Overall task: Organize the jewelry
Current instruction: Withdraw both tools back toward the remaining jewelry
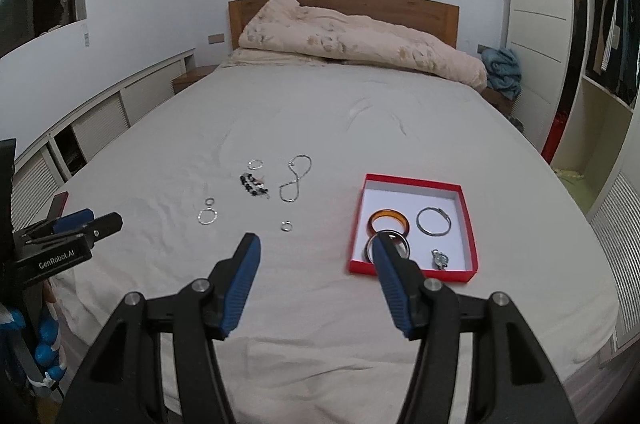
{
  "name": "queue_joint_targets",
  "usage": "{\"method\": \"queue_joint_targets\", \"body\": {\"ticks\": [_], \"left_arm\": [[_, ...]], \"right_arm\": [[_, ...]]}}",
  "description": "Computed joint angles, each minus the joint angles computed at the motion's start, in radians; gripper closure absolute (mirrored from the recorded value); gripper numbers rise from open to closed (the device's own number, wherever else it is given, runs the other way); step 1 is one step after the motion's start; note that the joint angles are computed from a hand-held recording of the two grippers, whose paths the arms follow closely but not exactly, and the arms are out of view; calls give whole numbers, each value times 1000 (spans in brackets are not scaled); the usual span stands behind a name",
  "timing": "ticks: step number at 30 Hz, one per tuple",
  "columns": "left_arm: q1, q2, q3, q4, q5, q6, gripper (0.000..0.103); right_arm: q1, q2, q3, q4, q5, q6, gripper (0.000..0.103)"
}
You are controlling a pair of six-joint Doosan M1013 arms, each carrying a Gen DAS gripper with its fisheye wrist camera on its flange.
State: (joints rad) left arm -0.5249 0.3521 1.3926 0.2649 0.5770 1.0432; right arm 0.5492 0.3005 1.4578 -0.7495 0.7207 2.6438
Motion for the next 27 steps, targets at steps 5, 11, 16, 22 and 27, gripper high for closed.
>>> {"method": "queue_joint_targets", "body": {"ticks": [5,11,16,22,27], "left_arm": [[3,-27,27,22,-24,-30,37],[3,-36,37,83,-14,-92,29],[4,-35,42,138,-9,-157,24],[11,-19,28,137,9,-165,21],[16,5,5,123,33,-146,21]], "right_arm": [[17,-6,-1,-28,2,13,43],[27,-7,-3,-53,-2,17,41],[27,-1,-7,-59,-7,13,41],[19,8,-10,-53,-18,8,41],[4,23,-16,-18,-27,-11,41]]}}
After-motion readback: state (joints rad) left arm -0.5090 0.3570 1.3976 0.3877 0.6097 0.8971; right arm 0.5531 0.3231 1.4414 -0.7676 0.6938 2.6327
